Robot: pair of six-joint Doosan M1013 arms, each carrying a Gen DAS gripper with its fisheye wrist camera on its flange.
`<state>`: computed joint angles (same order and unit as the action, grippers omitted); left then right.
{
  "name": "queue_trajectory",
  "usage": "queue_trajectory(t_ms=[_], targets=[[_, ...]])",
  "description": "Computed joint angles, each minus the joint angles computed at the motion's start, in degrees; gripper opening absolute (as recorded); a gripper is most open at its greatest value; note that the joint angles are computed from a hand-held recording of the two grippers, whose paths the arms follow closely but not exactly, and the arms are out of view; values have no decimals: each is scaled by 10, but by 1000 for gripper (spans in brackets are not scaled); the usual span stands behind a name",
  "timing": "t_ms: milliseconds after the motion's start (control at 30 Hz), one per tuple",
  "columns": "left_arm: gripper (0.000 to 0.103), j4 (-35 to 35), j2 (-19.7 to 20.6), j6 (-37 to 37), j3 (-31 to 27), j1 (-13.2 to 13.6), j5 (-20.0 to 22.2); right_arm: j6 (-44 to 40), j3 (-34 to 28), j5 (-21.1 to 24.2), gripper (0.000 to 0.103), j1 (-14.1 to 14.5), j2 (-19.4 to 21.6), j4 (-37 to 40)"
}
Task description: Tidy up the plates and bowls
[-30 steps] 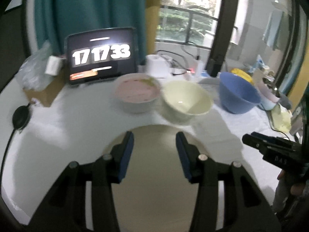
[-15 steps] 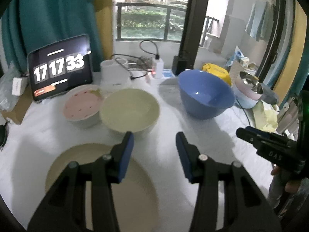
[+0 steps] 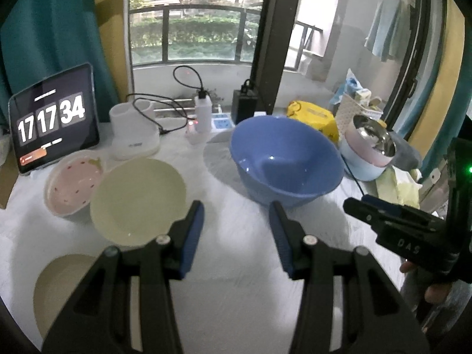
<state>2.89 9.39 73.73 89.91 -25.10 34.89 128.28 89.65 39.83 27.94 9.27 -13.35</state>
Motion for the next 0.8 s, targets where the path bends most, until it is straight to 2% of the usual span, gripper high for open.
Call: queue_trajectory(t_ms=[300, 700, 800], targets=[[47, -5, 32, -4, -27, 1, -8, 7, -18, -9, 47, -15, 14, -8], [47, 16, 72, -26, -57, -1, 14, -1, -31, -1, 47, -30, 42, 14], [47, -3, 78, -1, -60, 0, 24, -3, -30, 1, 46, -32, 46, 20]])
